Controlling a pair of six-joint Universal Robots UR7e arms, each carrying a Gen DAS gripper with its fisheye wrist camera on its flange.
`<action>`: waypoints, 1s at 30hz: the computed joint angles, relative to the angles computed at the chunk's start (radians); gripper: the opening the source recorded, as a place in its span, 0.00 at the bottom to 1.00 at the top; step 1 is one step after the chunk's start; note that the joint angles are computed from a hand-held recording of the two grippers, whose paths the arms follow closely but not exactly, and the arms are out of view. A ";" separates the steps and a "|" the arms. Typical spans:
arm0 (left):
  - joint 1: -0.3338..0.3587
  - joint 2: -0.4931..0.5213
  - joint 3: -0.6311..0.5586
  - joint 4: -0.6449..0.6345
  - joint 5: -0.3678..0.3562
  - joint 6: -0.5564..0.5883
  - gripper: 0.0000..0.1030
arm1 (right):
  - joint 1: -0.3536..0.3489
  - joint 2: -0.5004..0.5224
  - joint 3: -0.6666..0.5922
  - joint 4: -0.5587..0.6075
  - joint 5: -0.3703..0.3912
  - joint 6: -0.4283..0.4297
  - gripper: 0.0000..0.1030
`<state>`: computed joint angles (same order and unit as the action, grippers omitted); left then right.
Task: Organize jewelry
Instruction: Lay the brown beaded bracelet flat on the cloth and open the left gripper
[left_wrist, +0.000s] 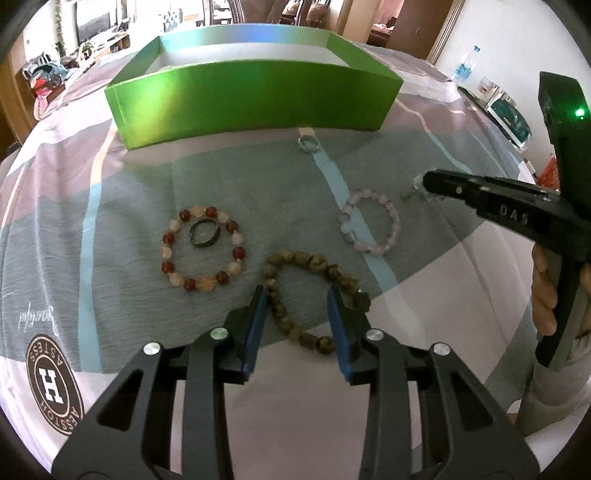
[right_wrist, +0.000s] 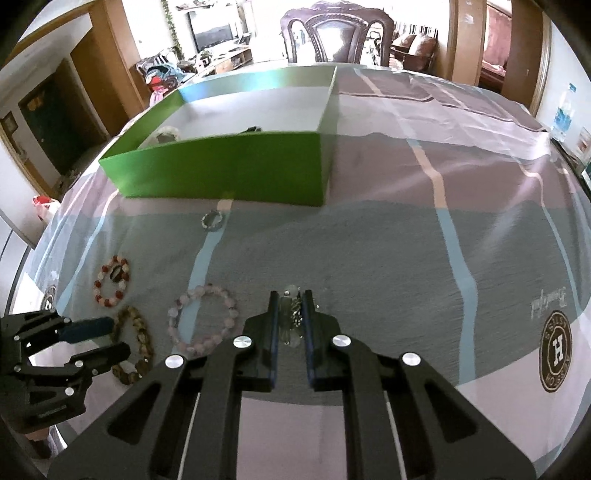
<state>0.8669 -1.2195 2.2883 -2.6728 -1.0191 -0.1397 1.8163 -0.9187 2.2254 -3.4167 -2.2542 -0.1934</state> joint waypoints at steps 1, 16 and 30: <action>-0.001 0.001 -0.001 0.001 0.004 -0.001 0.33 | 0.001 0.004 -0.002 0.002 -0.010 0.001 0.20; -0.028 0.048 0.006 -0.055 0.181 -0.022 0.33 | -0.004 0.053 -0.018 -0.025 -0.052 -0.035 0.26; -0.080 0.049 0.048 -0.041 0.291 -0.115 0.33 | -0.002 0.055 -0.017 -0.021 -0.047 -0.042 0.22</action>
<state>0.7870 -1.1706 2.3363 -2.7142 -0.7280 -0.2548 1.8140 -0.8640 2.2087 -3.4381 -2.3012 -0.2353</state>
